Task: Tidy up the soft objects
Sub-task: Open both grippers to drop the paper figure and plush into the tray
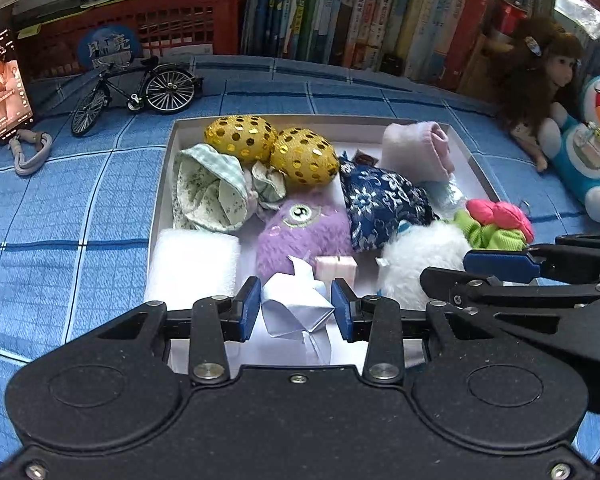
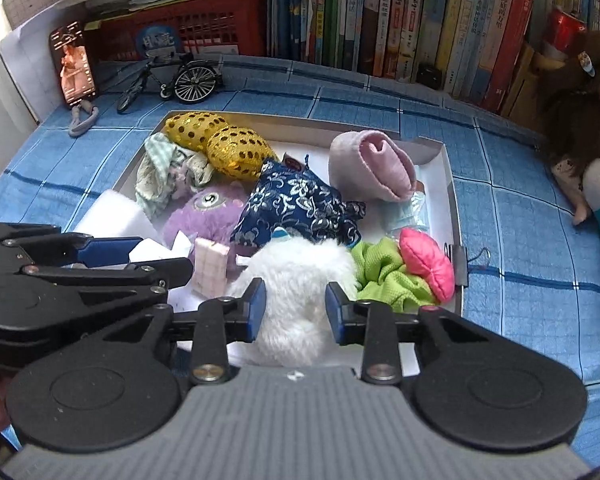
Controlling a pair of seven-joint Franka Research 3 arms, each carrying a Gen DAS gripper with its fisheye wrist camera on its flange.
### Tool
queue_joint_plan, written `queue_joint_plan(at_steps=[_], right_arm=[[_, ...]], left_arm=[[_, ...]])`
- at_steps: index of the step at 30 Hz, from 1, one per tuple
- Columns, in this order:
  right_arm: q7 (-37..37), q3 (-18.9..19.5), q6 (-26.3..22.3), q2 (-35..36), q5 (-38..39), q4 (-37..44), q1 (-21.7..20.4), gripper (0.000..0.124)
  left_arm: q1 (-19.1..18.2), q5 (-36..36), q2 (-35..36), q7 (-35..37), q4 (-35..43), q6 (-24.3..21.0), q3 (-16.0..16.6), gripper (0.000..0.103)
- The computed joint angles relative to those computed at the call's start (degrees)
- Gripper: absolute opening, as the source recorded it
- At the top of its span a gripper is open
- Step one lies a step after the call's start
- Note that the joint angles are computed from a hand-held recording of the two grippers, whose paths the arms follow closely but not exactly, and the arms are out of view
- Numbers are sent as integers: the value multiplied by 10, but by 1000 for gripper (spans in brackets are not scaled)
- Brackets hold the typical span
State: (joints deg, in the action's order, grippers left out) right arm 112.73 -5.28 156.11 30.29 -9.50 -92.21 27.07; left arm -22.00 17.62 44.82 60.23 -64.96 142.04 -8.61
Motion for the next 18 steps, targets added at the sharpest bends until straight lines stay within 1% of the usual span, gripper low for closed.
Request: queue_joint_plan(at_steps=[2, 5, 12, 14, 16, 17, 18], right_arm=[[5, -2, -7, 9, 1, 13, 1, 51], [15, -6, -5, 16, 1, 22, 3, 50], [55, -26, 5, 40, -9, 47, 12, 48], [71, -30, 6, 45, -7, 52, 13, 49], [75, -26, 20, 38, 0, 39, 7, 49], [78, -28, 30, 32, -2, 30, 9, 52], [80, -32, 38, 26, -6, 19, 11, 52]], left_arm=[[-7, 5, 17, -7, 31, -16, 8, 36], [-6, -2, 38, -9, 65, -28, 7, 36], [-11, -3, 63, -10, 104, -32, 12, 38], [-10, -3, 59, -13, 94, -22, 13, 42], [-10, -1, 48, -18, 77, -11, 14, 51], [-10, 1, 44, -18, 72, -8, 15, 53], [-9, 3, 39, -17, 64, -2, 14, 58]])
